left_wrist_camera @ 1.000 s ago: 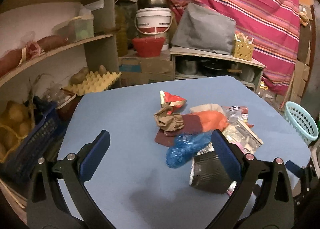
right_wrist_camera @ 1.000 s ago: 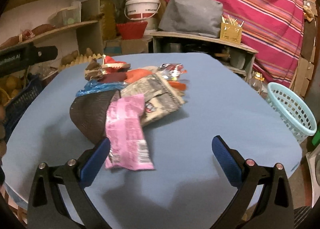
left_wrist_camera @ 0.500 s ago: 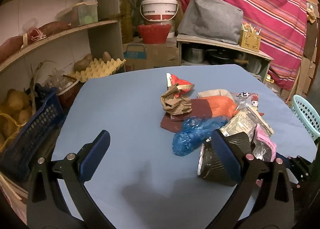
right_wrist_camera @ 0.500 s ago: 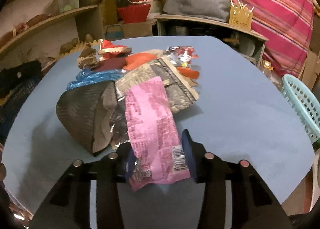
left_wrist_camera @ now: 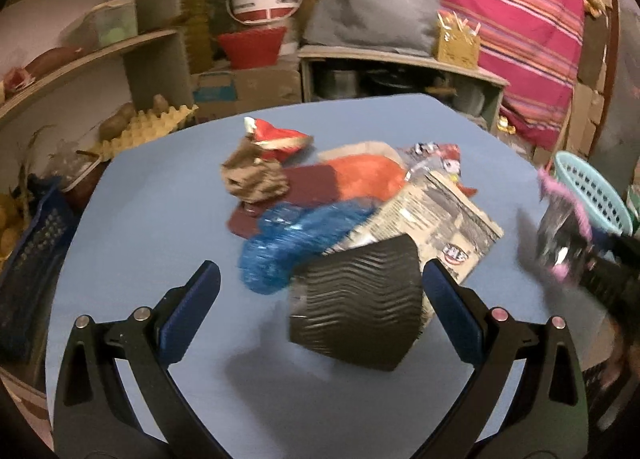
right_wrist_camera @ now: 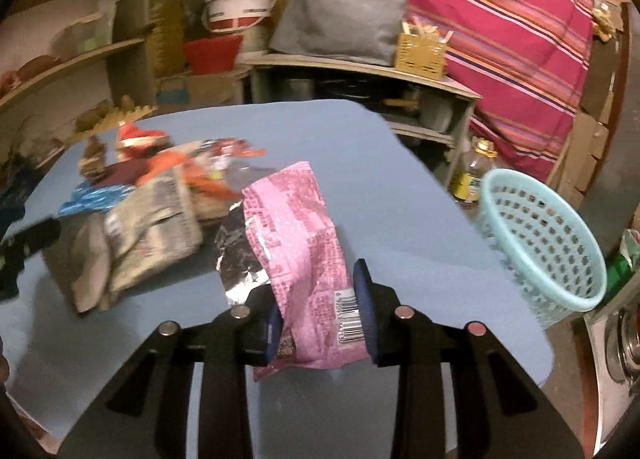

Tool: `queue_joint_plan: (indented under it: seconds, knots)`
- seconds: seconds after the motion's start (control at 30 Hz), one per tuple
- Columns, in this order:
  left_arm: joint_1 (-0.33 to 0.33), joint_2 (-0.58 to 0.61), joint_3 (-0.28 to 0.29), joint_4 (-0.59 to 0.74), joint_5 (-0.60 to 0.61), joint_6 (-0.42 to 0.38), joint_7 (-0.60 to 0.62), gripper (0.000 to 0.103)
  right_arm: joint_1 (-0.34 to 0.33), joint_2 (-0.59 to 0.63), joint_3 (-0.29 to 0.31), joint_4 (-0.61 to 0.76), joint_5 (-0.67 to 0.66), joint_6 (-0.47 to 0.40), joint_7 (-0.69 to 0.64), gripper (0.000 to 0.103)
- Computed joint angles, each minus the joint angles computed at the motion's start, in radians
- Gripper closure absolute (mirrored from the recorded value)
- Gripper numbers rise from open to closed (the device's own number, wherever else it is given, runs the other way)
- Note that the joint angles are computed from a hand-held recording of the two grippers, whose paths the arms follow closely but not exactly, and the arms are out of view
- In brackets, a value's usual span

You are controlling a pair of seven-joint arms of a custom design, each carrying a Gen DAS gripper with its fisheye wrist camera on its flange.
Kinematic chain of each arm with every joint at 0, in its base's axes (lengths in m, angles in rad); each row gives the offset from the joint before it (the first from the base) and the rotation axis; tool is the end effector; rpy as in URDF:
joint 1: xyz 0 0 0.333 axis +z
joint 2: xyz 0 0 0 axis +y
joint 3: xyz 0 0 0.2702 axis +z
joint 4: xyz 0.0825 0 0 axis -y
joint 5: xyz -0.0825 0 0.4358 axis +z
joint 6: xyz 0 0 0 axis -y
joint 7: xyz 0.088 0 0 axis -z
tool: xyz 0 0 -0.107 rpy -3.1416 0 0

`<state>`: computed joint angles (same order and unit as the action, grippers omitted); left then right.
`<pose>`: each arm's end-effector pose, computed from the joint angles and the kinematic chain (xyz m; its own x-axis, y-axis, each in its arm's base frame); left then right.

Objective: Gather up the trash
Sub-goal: 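Carry both items to the blue basket and open both tools to drop them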

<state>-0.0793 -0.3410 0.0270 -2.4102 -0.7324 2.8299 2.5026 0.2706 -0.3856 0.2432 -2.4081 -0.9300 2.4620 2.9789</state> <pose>0.5420 0.0060 0.4507 -0.3481 -0.9372 -0.0224 -0.6068 0.2435 -0.7566 0.4603 0.2608 0.4326 -0.2784 -0.9593 0.0465 -0.6201 0.1426 -0.7714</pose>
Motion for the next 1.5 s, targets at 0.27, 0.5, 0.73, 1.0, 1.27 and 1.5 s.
queue_joint_plan:
  seconds: [0.27,0.5,0.73,1.0,1.27,1.5]
  knots:
    - [0.036,0.062,-0.055,0.009,0.12,0.028,-0.116,0.005,-0.047,-0.084,-0.032,-0.078,0.021,0.024,-0.04,0.07]
    - [-0.004,0.072,-0.037,-0.001,0.119,0.08,-0.088,0.023,-0.091,-0.138,-0.034,-0.13,0.024,0.053,-0.058,0.07]
    - [0.032,0.088,-0.077,0.02,0.205,0.057,-0.196,0.03,-0.149,-0.207,-0.06,-0.19,0.048,0.106,-0.107,0.07]
    - [0.047,0.057,-0.134,0.032,0.306,0.086,-0.399,0.03,-0.242,-0.326,-0.112,-0.274,0.111,0.158,-0.219,0.07]
    - [-0.013,0.111,-0.224,0.122,0.457,0.132,-0.607,0.03,-0.354,-0.383,-0.155,-0.308,0.177,0.17,-0.401,0.07]
    - [-0.121,0.229,-0.273,0.258,0.514,0.134,-0.684,0.03,-0.442,-0.343,-0.181,-0.28,0.193,0.175,-0.52,0.07]
